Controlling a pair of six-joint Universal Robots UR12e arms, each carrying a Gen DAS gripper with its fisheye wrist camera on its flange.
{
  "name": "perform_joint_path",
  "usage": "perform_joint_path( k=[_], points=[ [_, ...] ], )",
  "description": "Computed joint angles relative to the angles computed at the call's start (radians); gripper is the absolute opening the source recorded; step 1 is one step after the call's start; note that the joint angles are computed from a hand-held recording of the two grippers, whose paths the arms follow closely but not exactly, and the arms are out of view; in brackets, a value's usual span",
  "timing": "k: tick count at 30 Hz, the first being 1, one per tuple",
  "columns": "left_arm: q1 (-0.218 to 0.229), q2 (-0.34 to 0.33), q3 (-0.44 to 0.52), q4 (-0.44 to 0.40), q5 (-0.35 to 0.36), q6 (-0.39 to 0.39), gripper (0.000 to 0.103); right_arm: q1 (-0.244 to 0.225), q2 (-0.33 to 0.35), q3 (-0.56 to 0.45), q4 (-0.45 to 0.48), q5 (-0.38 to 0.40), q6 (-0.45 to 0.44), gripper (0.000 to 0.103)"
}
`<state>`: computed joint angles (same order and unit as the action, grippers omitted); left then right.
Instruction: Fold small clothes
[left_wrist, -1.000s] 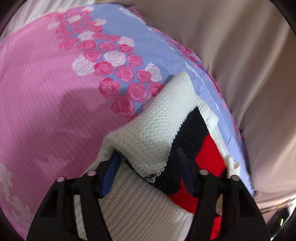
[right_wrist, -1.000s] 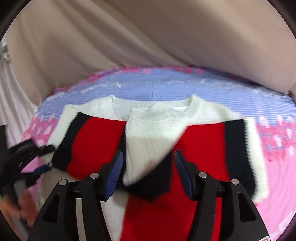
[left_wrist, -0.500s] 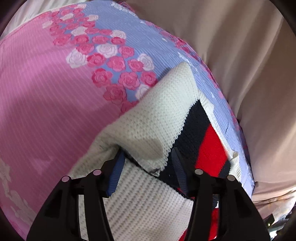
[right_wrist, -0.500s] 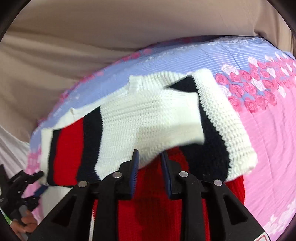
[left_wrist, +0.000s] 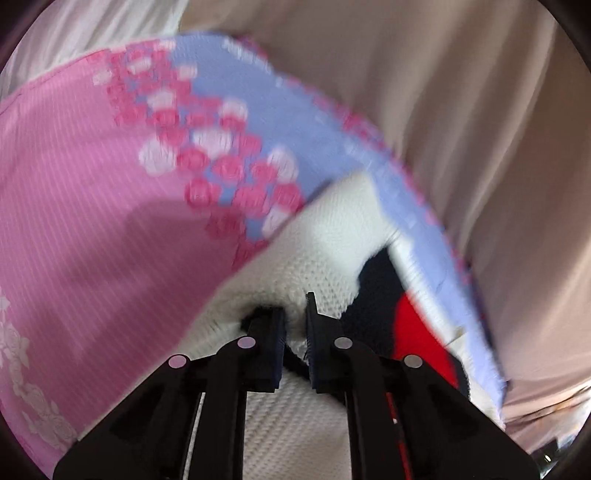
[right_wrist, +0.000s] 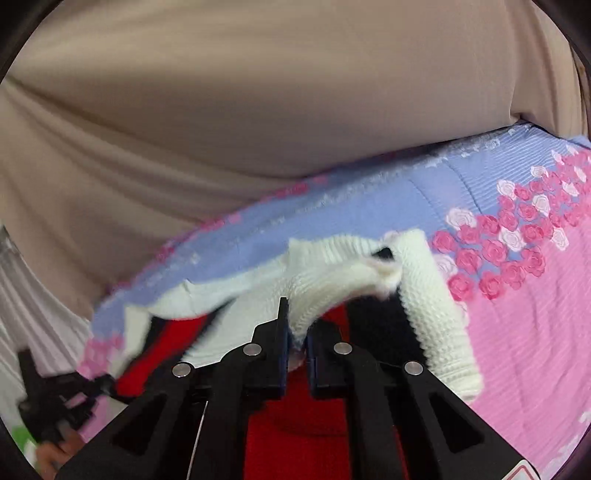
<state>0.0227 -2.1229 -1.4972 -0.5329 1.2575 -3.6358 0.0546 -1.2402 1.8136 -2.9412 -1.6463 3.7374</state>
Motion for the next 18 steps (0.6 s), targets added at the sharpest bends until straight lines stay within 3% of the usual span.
perform_joint_path(
  k=[2,3,6,9,13,15,18],
  points=[
    [-0.003,-0.008,0.005,-0.053,0.008,0.004,0.009,-0.015,0.036,-0.031,0.159,0.048,-0.011,0.007],
    [-0.001,-0.005,-0.005,-0.039,0.008,0.005,0.009,-0.015,0.034,-0.034,0.175,0.052,-0.011,0.007],
    [-0.001,-0.002,-0.022,-0.017,0.027,0.026,0.009,-0.011,0.017,-0.006,0.064,0.036,0.005,0.007],
    [-0.006,-0.001,-0.018,-0.022,0.041,0.033,0.009,-0.018,0.037,-0.018,0.154,0.056,0.000,0.007],
    [-0.010,-0.006,-0.010,-0.031,0.054,0.053,0.011,-0.011,0.016,0.014,0.076,0.030,0.028,0.007],
    [-0.018,0.001,-0.007,-0.049,0.087,0.117,0.013,-0.012,0.015,0.009,0.151,0.034,0.023,0.010],
    [-0.013,0.045,-0.052,-0.032,0.083,0.188,0.021,0.001,-0.035,0.051,0.123,-0.010,0.048,0.014]
  ],
)
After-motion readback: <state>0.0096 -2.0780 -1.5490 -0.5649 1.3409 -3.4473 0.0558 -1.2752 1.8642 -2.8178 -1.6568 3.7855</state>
